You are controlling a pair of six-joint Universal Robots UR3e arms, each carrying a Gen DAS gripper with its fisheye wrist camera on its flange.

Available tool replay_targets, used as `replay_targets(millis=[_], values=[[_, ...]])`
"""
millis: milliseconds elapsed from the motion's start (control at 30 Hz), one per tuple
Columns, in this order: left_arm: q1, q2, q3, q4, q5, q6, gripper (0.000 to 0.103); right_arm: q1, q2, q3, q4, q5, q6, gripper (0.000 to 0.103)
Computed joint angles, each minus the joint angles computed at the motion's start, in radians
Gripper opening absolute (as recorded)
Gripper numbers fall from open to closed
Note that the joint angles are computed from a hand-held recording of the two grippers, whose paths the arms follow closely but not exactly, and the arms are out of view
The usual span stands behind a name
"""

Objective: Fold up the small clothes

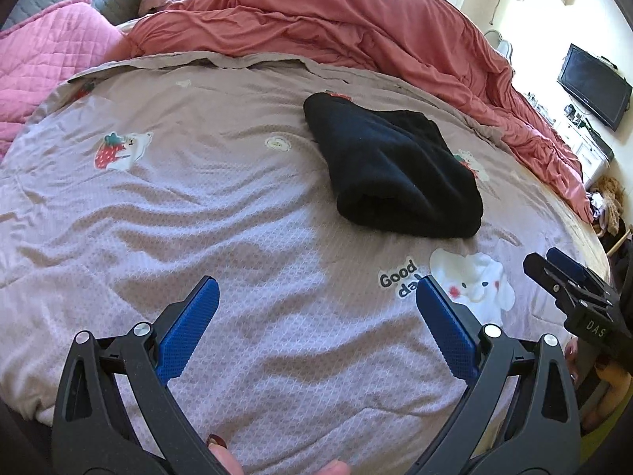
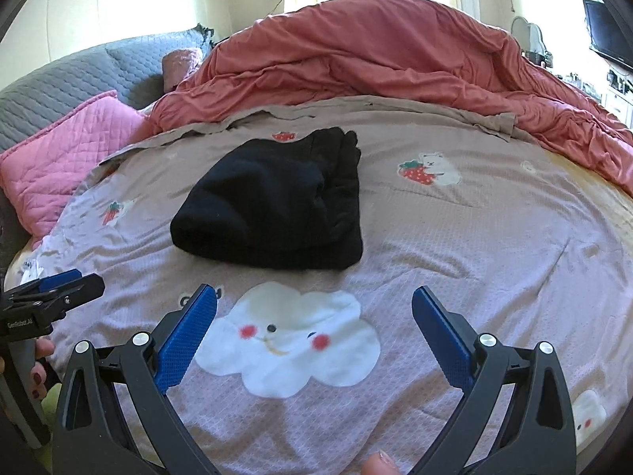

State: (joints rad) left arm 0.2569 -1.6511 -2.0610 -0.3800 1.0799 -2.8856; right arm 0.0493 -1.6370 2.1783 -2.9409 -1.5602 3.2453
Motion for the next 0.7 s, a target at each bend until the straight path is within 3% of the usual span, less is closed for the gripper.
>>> replay_targets(millis=[700], values=[[0.012,0.019,-0.002,-0.025,0.009,-0.007,0.093,0.007,0.001,-0.012,0.019,-0.001,-0.002,0.098]])
